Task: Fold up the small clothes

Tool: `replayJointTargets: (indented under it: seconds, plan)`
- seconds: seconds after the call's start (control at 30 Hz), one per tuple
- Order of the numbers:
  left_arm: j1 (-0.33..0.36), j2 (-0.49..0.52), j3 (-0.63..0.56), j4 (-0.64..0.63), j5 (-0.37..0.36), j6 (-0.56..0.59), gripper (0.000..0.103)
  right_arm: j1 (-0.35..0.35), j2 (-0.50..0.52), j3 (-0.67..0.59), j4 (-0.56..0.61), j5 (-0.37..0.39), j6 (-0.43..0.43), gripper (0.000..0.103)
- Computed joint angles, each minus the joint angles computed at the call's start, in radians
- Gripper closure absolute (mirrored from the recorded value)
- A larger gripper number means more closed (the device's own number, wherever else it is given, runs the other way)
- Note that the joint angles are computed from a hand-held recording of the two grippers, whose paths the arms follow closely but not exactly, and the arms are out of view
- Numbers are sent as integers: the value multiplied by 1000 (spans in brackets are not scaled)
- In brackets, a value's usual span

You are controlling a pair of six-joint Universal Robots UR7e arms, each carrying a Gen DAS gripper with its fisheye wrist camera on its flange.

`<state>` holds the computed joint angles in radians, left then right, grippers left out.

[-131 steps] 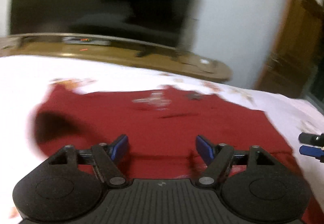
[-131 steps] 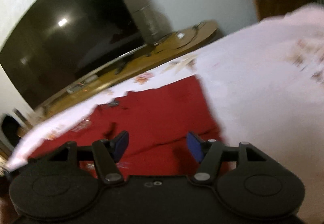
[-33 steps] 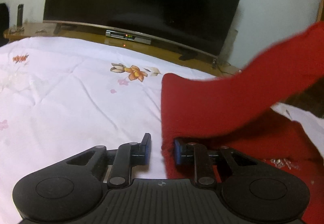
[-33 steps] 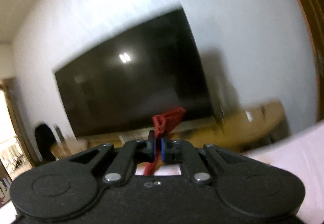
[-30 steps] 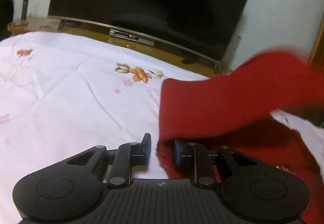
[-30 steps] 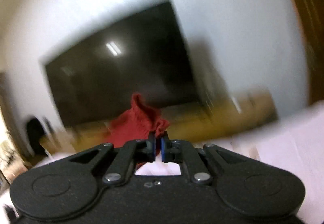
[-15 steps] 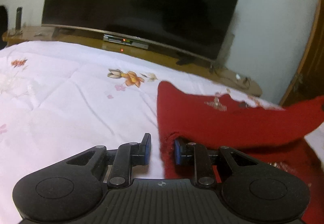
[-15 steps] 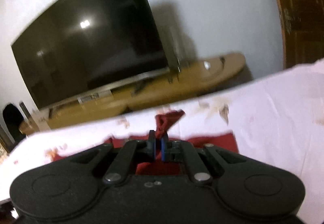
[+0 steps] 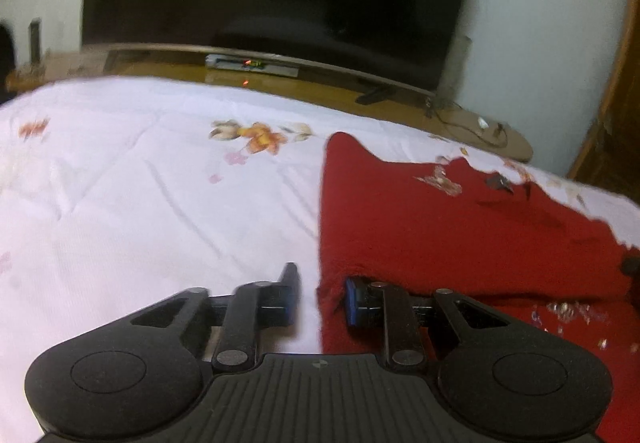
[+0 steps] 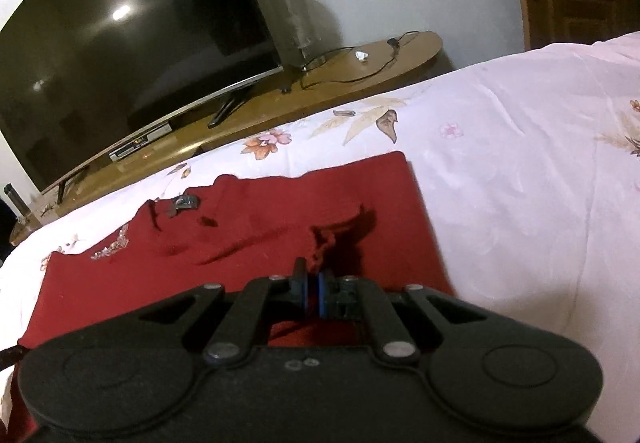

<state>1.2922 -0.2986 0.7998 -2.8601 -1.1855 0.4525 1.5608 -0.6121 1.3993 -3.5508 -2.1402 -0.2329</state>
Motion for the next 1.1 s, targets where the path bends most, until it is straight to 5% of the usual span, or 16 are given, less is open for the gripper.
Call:
replayJointTargets:
  seconds: [0.1,0.2,0.33,0.47,0.57,0.7,0.77,0.97,1.1]
  plan:
    - [-11,22,-12,-64,10,72,79,-8,-5,1,59,-3,16,92]
    - [-1,-4,65,-266,-131,114,94,-4,2,7,32,-12,-15,92]
    - [4,20,-10,-88,-31,-45,95,2,6,7,13,-10,-47,93]
    - [20,5,-12,-46,-82,-114,94,-3,3,5,36,-15,-40,94]
    - [22,-23,74,-199,-166,-50,94,5,5,6,5,-14,-63,97]
    - [5,14,-6,-31,-37,-45,94,11,3,29,-114,23,-110,97]
    - [5,23,-39,18,-35,-69,94,4,9,1,-13,-58,-68,97]
    - [-3,21,-18,-52,-26,-18,94,3,1,13,-13,-45,-67,97]
    - [-15,53,-74,-9,55,38,94,-2,-5,29,-54,-19,-91,97]
